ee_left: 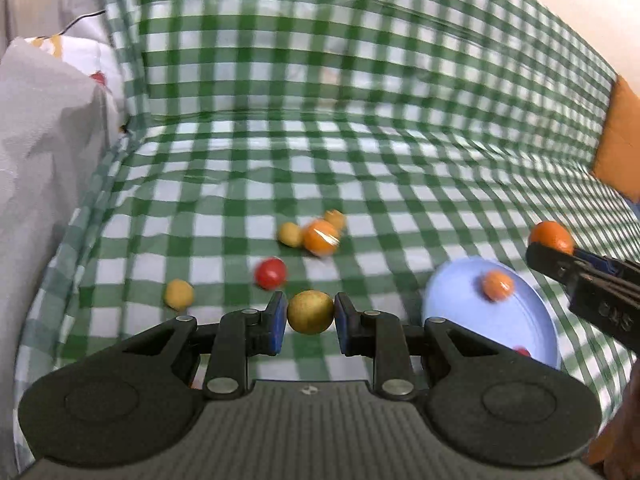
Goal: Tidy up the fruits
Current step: 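Carry the yellow plum in left tool over the plate while right tool carries the mandarin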
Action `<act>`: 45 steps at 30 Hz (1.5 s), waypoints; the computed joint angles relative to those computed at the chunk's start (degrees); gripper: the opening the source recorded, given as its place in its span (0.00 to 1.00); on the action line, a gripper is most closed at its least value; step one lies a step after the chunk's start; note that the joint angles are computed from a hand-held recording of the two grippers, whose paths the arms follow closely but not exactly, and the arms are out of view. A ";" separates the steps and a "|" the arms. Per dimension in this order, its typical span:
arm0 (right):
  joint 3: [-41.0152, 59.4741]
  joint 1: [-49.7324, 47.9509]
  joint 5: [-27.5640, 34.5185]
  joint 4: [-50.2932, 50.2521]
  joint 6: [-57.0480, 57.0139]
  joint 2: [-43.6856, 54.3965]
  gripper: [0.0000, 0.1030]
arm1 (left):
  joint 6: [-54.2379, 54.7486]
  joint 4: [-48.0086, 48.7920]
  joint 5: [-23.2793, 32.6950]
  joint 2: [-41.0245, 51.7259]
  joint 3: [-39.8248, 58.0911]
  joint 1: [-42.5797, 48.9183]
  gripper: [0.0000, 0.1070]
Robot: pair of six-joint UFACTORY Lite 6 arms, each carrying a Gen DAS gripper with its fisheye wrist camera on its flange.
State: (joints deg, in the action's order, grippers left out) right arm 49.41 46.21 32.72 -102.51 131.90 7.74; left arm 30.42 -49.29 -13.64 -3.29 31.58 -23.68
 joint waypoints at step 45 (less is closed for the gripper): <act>-15.98 -9.49 3.22 0.88 -5.92 -13.87 0.37 | 1.91 -2.31 -12.11 18.73 11.53 -22.16 0.27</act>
